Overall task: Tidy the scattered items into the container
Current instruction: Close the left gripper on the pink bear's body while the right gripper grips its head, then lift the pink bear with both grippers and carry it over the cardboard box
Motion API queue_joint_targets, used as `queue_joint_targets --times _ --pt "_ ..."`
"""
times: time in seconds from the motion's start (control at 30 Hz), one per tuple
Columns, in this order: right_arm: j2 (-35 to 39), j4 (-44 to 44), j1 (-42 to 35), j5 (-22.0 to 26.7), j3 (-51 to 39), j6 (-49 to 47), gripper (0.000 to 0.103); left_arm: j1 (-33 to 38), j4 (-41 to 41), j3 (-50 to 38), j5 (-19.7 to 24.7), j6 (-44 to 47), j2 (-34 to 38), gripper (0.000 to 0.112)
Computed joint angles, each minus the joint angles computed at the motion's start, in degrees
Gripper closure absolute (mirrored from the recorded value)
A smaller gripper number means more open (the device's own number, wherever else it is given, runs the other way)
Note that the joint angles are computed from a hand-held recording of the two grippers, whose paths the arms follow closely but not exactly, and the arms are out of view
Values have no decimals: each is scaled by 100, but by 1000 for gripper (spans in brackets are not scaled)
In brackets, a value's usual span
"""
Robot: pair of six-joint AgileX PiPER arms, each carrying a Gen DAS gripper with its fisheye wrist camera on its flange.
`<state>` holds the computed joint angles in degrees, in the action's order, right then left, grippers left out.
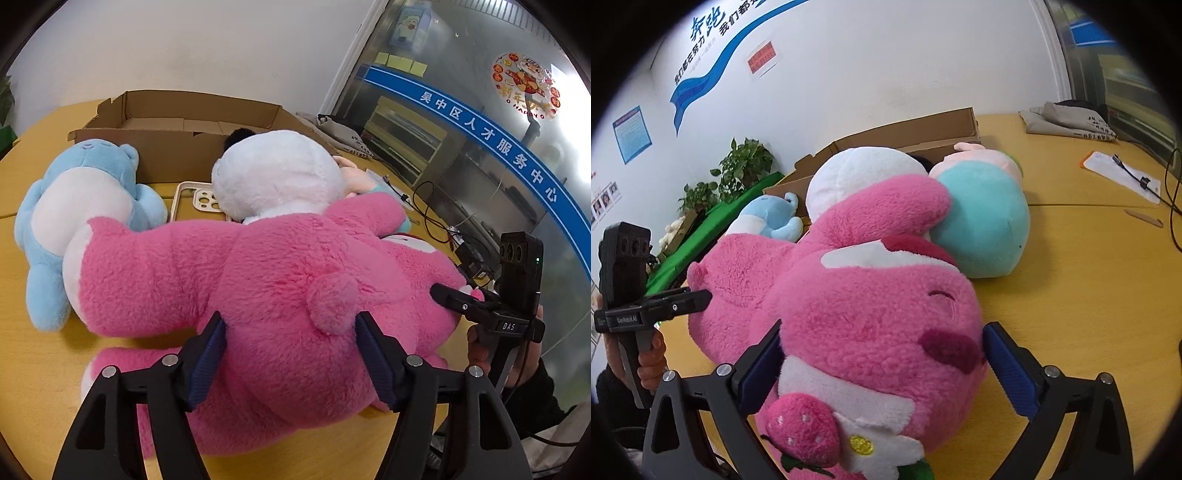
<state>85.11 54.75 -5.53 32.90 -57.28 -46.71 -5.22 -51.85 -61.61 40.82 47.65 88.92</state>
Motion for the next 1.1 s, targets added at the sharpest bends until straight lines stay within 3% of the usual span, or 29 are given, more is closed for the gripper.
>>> queue_joint_targets --times 0.1,0.23,0.33,0.73,0.9,1.1 --pt "351 507 -184 415 -100 -246 4 25 -50 49 16 99 -38 68" --pt "60 760 -154 352 149 -441 25 155 -197 201 271 228 -321 77" --pt "-207 438 -90 329 202 -67 33 123 -74 320 303 75 -642 82" --pt "-1448 -982 548 249 -357 1437 34 603 -30 46 816 -216 -1965 82" --pt "-1330 -1422 850 124 -952 1803 34 820 -35 -425 875 -242 -1860 82" --pt "-645 -1933 1064 240 -2026 2364 34 1083 -164 -1100 997 -247 -1328 82"
